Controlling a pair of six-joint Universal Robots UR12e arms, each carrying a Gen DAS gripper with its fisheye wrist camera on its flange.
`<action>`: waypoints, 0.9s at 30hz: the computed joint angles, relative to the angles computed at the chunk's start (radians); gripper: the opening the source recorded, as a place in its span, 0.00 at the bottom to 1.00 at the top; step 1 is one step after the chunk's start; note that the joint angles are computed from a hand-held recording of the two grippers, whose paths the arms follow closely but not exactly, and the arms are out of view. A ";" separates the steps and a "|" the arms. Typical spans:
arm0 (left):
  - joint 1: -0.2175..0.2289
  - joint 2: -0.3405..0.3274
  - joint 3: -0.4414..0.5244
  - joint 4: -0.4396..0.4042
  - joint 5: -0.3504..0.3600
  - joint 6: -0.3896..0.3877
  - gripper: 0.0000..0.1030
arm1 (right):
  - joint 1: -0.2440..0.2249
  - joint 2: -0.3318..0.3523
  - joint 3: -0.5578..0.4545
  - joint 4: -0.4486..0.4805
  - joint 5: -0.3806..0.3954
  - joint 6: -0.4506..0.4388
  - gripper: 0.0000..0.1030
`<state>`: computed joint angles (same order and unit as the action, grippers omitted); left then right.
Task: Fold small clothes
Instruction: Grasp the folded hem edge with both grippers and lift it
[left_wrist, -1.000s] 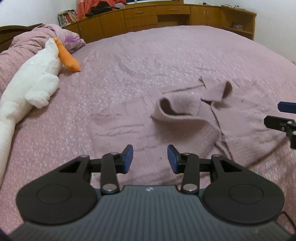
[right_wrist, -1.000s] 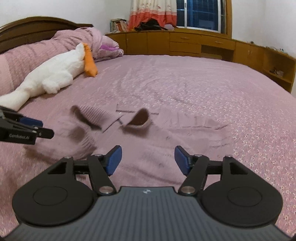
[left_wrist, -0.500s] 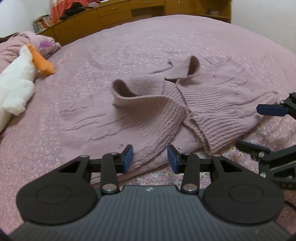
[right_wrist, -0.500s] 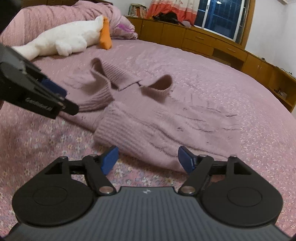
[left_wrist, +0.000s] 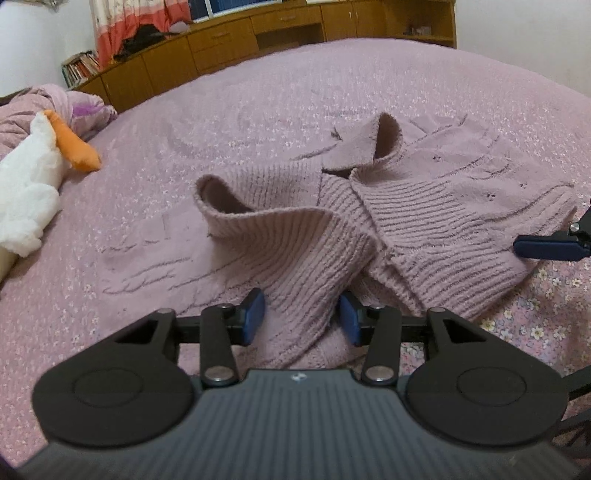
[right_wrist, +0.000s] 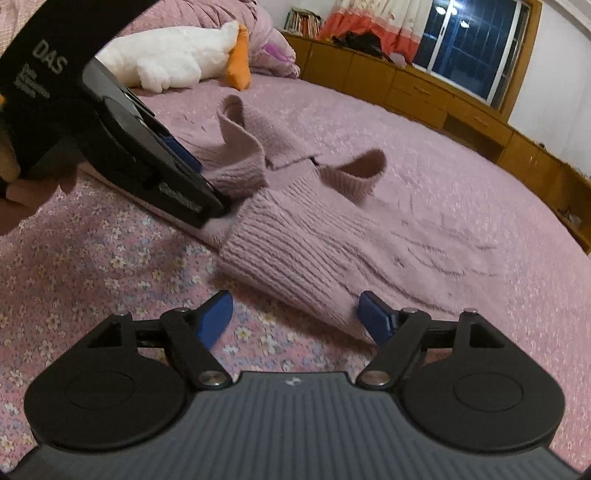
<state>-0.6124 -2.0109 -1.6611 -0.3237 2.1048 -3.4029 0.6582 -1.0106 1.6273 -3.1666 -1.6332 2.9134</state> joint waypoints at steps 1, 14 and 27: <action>0.001 0.002 -0.007 0.015 -0.003 0.001 0.43 | 0.001 0.003 -0.002 -0.010 -0.004 -0.006 0.79; 0.024 0.050 -0.044 0.077 0.060 -0.055 0.12 | 0.007 0.030 -0.017 -0.145 -0.004 -0.067 0.22; 0.072 0.056 -0.009 0.014 0.169 -0.202 0.12 | -0.025 0.050 -0.115 -0.184 -0.127 -0.003 0.05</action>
